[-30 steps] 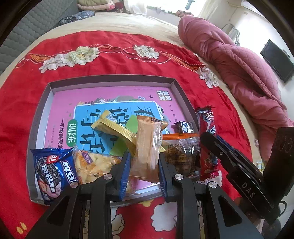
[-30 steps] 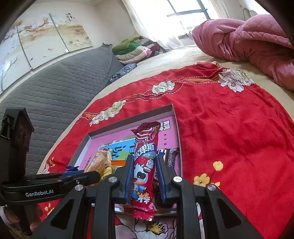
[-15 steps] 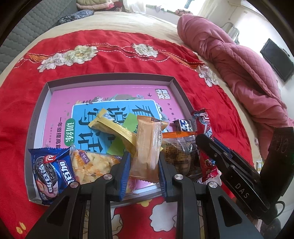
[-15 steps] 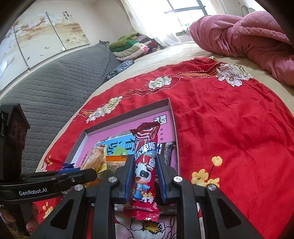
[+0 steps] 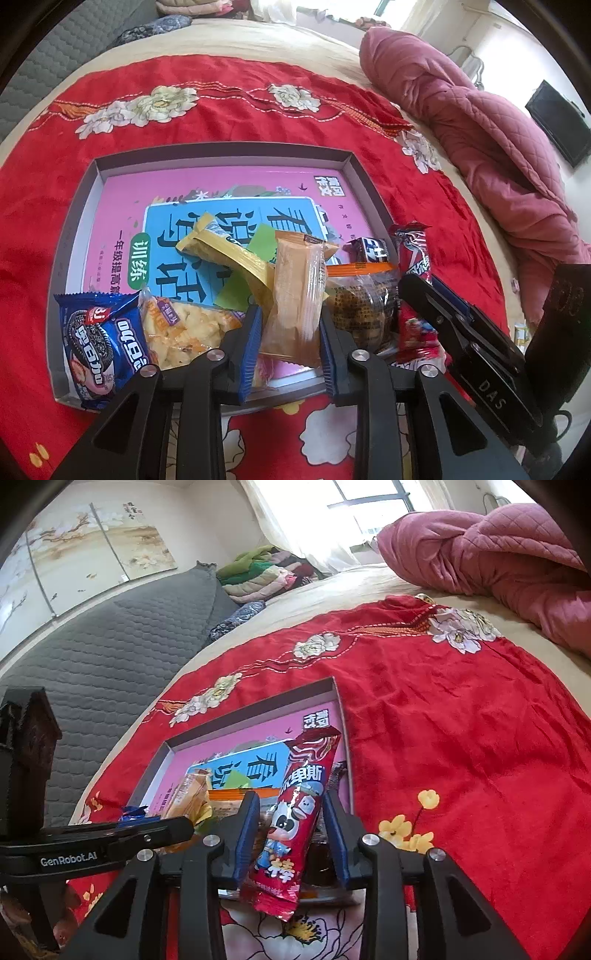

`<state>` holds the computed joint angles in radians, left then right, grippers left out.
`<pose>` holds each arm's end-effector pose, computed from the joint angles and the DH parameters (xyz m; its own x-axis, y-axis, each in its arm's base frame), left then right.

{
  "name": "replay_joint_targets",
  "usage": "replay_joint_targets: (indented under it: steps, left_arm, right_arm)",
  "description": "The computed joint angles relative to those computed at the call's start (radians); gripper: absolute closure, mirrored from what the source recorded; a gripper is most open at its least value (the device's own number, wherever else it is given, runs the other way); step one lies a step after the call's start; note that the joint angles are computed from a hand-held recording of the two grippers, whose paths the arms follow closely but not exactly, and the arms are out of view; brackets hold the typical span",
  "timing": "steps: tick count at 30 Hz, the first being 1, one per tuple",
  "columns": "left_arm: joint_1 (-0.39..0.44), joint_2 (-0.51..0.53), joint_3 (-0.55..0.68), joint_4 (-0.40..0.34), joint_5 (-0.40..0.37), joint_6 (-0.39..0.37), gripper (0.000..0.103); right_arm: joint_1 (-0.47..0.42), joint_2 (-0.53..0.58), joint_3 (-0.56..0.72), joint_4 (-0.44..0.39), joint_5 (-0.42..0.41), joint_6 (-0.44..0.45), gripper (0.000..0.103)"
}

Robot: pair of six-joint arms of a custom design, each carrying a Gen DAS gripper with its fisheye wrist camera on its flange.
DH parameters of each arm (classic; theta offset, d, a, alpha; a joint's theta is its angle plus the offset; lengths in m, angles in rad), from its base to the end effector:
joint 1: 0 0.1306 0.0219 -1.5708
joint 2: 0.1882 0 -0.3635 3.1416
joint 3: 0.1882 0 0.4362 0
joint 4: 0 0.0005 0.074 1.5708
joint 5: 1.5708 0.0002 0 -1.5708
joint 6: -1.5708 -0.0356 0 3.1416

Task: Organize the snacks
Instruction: 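Lift both held snacks and carry them over the tray, then lower both snacks into the tray and open both tools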

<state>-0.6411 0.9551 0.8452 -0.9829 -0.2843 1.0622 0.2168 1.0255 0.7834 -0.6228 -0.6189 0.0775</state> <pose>0.2897 -0.2043 0.3174 -0.7576 -0.4807 -0.4415 -0.3923 0.8760 -0.2805 0.3716 0.1025 0.2881 -0.6990 -0.2185 -0.6809 -0.5986 0.6997 0.3900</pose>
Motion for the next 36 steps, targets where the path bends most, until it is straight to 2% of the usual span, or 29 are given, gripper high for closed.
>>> replay_joint_targets:
  steps: [4,11,16,23,30,36]
  left_arm:
    - [0.004,-0.009,-0.007,-0.001,0.005,0.009,0.068]
    - [0.004,-0.017,-0.005,-0.015,-0.006,0.016,0.064]
    - [0.008,-0.033,-0.010,-0.023,-0.009,0.023,0.059]
    - [0.011,-0.040,-0.011,-0.028,-0.012,0.026,0.058]
    - [0.010,-0.043,-0.012,-0.031,-0.011,0.026,0.058]
    - [0.007,-0.052,-0.011,-0.039,-0.016,0.033,0.053]
  right_arm:
    - [0.015,0.009,0.005,0.005,0.013,0.002,0.059]
    - [0.025,0.031,0.012,-0.007,0.014,0.012,0.053]
    - [0.041,0.033,0.011,-0.015,0.001,0.031,0.052]
    - [0.070,0.023,0.003,-0.022,0.028,0.070,0.052]
    - [0.064,0.004,-0.007,0.002,0.059,0.054,0.048]
    - [0.058,-0.005,-0.010,0.008,0.071,0.048,0.046]
